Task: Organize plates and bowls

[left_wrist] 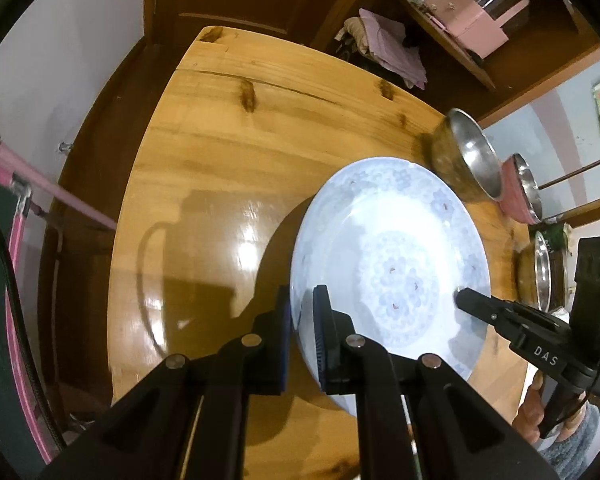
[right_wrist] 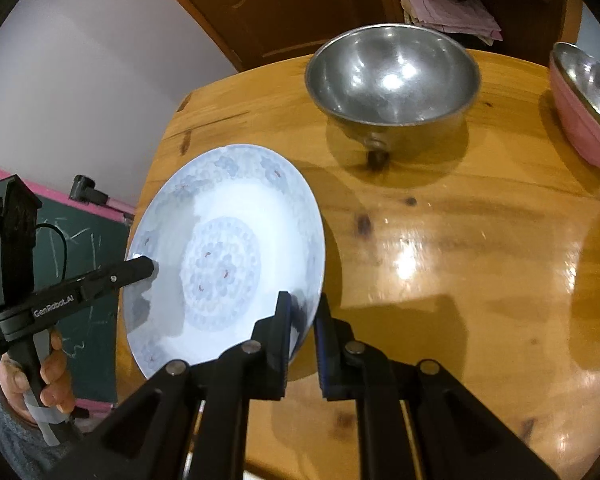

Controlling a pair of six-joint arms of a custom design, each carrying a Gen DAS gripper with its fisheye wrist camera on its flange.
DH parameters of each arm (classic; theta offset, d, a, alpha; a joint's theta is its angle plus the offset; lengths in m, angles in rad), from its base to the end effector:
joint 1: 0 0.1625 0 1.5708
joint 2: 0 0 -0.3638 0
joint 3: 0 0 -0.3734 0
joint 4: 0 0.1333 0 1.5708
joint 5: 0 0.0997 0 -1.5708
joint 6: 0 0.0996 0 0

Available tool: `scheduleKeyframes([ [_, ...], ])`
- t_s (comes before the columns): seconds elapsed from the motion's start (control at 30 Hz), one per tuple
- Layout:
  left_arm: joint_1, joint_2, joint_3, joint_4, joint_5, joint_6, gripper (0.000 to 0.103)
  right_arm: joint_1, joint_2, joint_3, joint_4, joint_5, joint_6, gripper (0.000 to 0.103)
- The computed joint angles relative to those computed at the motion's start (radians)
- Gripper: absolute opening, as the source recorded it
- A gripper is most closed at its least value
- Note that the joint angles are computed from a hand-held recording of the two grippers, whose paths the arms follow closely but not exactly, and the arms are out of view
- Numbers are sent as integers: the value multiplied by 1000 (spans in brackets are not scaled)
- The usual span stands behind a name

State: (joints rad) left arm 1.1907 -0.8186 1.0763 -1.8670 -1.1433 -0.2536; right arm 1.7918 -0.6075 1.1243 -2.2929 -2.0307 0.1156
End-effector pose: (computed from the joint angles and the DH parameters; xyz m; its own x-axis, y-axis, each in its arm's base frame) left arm -0.1023 -0.7267 0.2462 -0.9168 0.0797 -0.3914 0.1454 0.9792 -0.1412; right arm 0.2490 -0.7016 0.1186 -0.9129 0.0028 0.4081 -0.1100 0.9613 -0.2526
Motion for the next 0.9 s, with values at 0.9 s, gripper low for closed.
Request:
scheduleKeyframes([
  [0.9, -268, -547, 651, -76, 1, -246, 8, 149, -460, 651, -283, -44, -10, 10],
])
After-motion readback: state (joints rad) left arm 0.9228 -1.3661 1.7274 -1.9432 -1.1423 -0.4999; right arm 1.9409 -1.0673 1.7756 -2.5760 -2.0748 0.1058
